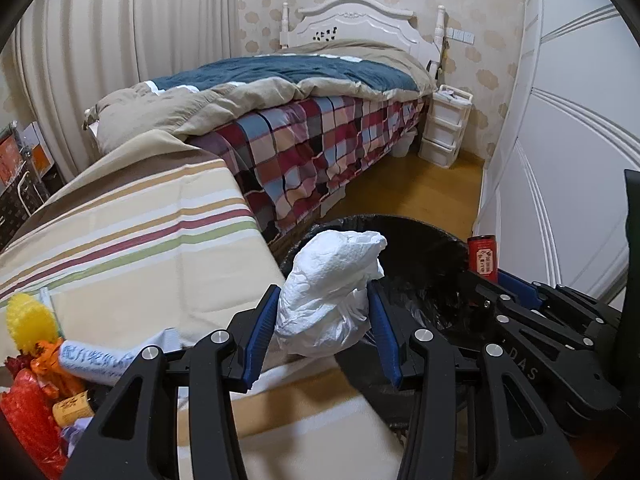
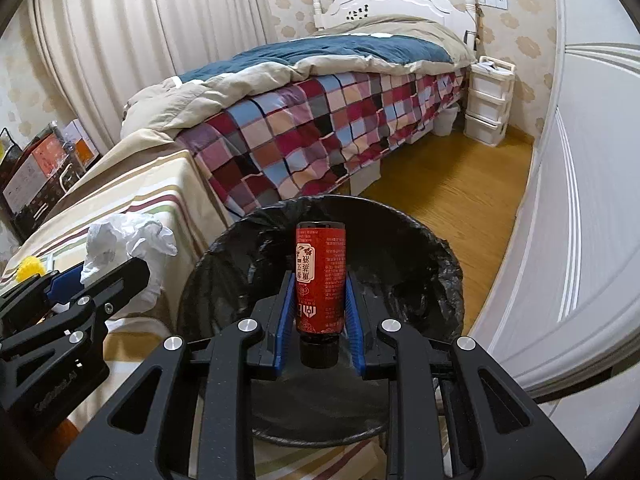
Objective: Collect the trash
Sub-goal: 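Carry the tissue and red can over the black trash bin with both tools, then open both tools to drop the tissue and can into the bin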
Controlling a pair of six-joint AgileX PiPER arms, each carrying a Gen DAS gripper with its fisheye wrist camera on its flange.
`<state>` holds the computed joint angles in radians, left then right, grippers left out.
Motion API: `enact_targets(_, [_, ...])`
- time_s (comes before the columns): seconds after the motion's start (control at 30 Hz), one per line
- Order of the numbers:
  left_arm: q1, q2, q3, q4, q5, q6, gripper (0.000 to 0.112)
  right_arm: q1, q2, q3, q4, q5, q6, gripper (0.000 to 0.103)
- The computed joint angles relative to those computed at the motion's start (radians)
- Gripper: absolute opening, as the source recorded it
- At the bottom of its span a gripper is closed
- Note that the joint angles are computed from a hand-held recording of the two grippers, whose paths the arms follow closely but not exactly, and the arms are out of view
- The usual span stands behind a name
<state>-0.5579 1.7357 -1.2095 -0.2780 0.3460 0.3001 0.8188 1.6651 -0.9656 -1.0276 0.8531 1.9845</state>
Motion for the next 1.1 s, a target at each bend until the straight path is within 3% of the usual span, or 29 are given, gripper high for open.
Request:
enact_targets(0.53, [-0.053,0.092,-0.113,0.19,0.067,-0.184,0.048,-0.078,0.0,0.048,-0.015,-0.07,0.025,0.023])
enact_targets(0.8, [-0.062,0.087,-0.106,0.223,0.047,-0.208,0.07,-0.083,-0.008,0.062,-0.023,-0.062,0.048,0.026])
enact_targets(1.1, [-0.044,0.073,-0.094,0.21,0.033,-0.229,0.082,-0.06,-0.02,0.064,-0.019,-0.002,0.077,0.05])
